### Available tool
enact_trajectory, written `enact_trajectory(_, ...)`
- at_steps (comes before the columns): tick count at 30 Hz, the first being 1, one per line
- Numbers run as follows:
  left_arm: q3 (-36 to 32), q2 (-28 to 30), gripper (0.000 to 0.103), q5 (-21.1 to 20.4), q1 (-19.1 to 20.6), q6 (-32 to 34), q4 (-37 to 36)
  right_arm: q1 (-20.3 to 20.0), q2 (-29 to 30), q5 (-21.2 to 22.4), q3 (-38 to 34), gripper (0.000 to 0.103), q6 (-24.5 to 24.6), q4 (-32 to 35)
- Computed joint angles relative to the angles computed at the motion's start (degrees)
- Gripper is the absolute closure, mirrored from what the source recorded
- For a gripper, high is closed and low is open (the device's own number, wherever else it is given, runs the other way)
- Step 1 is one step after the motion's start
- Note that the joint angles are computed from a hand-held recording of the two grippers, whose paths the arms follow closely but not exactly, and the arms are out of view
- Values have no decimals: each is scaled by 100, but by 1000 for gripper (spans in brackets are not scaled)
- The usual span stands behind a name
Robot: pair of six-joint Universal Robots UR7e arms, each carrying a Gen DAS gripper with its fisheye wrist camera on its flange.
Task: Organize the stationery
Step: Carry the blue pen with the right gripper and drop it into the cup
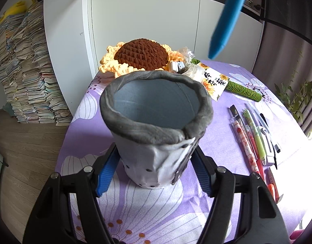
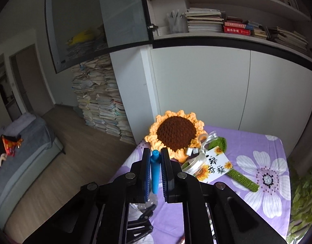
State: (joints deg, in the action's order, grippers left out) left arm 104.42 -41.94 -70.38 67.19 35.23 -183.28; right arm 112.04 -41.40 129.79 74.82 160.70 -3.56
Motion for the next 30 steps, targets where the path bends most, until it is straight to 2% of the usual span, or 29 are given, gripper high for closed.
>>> enact_trajectory(2,-5,-1,34,-4,2,-4,14,18,16,-134,0,92,-148,-147)
enact_trajectory(4,-5,-1,34,-4,2,-4,14,-22,118,-268,-126,92,-116,-23)
enact_trajectory(13,-40,14,34,4,4,-11,65,-433,897,-410,-1169,92,795,1573)
enact_trajectory(21,-46,23,34,12,2,-14,67,-649,1113,-639,-1473,92,1275,2237)
enact_trajectory(25,-50,31,34,16,2,-14,66,-684,1031,-725,-1363,92,1354,2225)
enact_trajectory(30,-51,30,34,17,2,-16,69,-660,589,-610,-743,92,1288,1723)
